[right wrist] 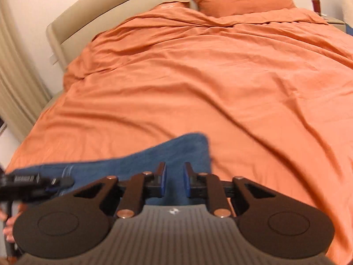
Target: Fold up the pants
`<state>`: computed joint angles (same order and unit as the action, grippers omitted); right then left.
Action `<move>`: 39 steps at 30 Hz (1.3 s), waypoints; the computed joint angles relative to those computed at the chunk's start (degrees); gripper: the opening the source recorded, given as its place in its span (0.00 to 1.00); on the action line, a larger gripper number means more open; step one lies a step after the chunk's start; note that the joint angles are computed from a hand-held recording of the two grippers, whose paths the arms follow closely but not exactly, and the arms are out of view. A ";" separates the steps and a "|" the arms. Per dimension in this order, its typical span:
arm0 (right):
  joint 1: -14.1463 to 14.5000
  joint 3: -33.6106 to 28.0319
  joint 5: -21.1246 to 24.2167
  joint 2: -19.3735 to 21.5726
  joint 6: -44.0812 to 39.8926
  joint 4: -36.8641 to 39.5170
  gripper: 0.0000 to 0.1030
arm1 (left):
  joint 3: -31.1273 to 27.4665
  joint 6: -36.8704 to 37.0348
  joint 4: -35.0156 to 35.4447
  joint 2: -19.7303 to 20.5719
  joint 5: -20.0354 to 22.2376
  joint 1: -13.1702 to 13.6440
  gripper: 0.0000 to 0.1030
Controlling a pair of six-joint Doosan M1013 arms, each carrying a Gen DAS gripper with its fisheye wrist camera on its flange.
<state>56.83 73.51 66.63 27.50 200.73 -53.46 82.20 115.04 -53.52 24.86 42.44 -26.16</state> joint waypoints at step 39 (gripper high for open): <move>4.82 -8.57 9.90 3.54 -16.36 16.65 0.00 | 3.82 -18.05 35.06 -8.06 5.58 -4.84 0.35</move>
<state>61.65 64.94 76.53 31.05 184.37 -36.81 86.02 96.99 -18.46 16.80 48.02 -31.00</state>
